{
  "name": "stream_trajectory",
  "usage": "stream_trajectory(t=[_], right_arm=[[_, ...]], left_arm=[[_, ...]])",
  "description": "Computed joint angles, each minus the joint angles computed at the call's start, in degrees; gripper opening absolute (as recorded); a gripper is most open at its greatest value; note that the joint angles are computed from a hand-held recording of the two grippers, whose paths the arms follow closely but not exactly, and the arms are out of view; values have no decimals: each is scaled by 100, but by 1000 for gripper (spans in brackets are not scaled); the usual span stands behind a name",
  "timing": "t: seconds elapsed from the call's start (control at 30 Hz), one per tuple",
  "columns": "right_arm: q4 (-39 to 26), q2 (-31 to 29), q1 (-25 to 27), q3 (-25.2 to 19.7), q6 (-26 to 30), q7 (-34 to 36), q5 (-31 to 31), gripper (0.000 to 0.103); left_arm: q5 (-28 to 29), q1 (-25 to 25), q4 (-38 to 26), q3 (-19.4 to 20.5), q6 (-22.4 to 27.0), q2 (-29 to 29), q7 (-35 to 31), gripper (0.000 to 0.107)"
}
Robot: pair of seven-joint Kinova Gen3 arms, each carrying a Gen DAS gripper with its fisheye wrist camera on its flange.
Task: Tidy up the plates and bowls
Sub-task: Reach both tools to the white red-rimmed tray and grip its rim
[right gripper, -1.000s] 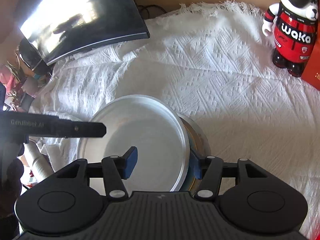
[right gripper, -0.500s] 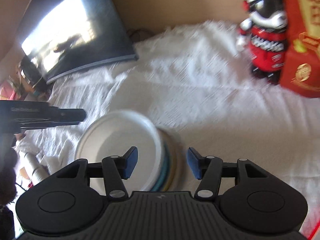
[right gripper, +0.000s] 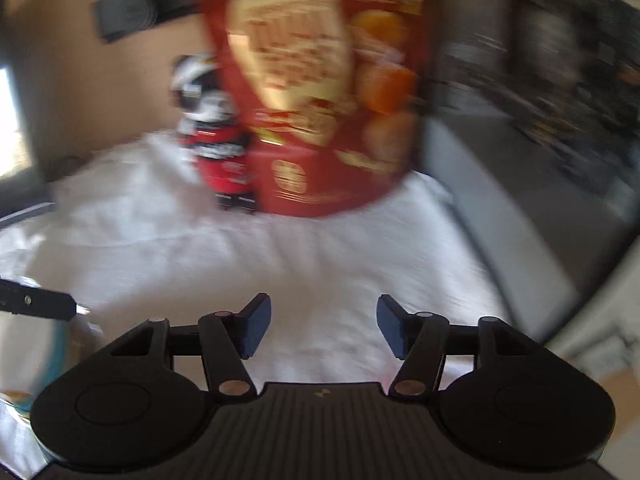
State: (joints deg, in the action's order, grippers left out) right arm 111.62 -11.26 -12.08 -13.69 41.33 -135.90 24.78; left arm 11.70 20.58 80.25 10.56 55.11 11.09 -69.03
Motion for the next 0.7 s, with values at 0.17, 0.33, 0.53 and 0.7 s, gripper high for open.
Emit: stream_trajectory(t=[0.17,0.33,0.53,0.7], right_arm=[[691,-525,446,-13,169,-514,316,62],[1032,-886,702,526,222,-43,-330,62],[1431,-1169,882,1194,96,680,-1305,62],[1622,-980,758,1686,-138,1489,-2160,51]], left_arm=[[-29,454,-772,255,315,839,-241,26],[-109,970,-1525,302,483,1580,-382,26],[-389,1648,-2616,136,1030,2479,-283,26],[-828,2126,-2970,-116,1327,2785,-25,26]])
